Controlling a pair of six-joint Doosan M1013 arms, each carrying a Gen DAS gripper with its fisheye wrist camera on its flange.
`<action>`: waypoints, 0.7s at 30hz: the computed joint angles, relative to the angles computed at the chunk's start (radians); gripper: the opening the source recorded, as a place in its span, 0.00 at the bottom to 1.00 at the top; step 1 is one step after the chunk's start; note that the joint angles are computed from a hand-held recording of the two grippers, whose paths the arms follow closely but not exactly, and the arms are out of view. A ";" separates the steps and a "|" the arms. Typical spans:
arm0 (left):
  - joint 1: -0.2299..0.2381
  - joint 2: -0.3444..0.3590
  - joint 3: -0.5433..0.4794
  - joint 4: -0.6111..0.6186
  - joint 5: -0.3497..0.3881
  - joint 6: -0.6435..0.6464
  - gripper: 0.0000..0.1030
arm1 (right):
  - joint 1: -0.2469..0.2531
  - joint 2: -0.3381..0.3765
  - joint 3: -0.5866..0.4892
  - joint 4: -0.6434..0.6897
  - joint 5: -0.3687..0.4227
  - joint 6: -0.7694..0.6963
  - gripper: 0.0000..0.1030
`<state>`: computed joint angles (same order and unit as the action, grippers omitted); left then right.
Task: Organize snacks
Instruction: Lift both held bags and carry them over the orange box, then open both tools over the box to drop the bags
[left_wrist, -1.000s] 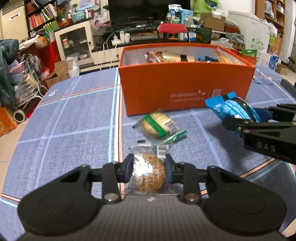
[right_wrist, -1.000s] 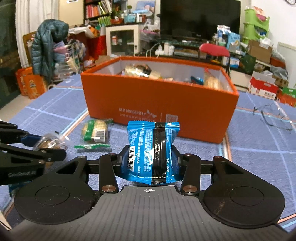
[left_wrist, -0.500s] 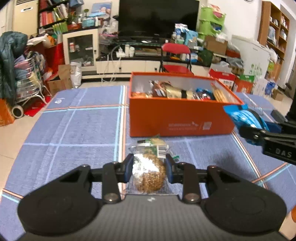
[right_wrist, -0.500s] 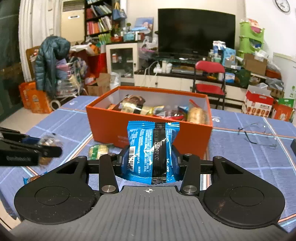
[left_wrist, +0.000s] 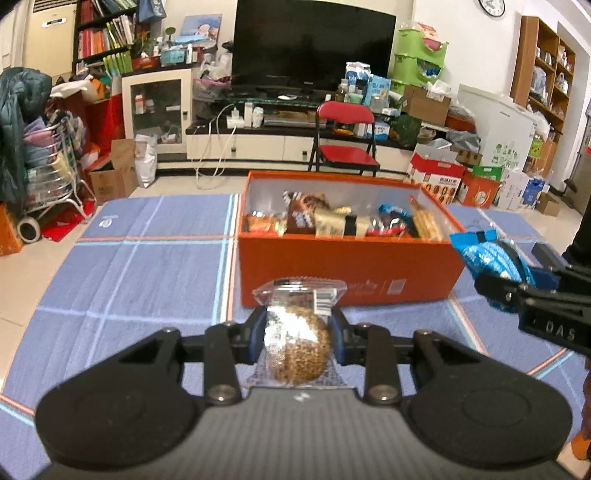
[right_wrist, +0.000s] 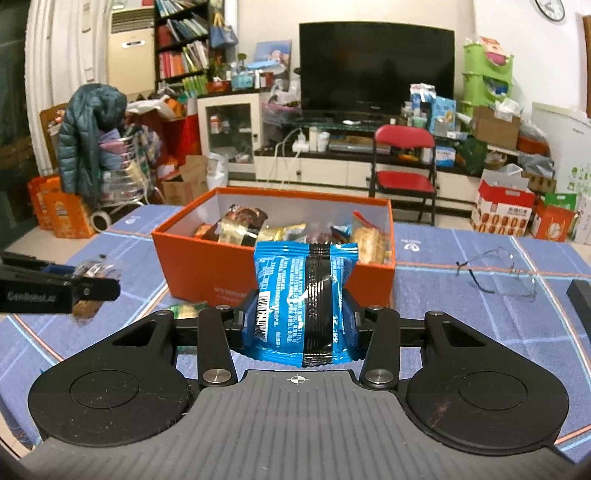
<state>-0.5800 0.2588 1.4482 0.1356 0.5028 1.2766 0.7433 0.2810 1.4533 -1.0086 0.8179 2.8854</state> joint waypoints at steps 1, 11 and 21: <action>0.002 0.004 -0.010 -0.007 0.001 0.002 0.31 | -0.003 -0.002 0.000 -0.003 -0.002 -0.001 0.27; -0.005 0.198 -0.338 0.091 0.123 -0.023 0.31 | -0.115 0.079 -0.184 0.120 -0.063 -0.177 0.27; 0.027 0.127 -0.203 0.228 -0.024 -0.117 0.77 | -0.103 0.089 -0.168 0.126 -0.202 -0.232 0.45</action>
<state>-0.5531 0.3862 1.2449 0.3631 0.4790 1.1599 0.6404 0.3698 1.2853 -0.8831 0.6161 2.6533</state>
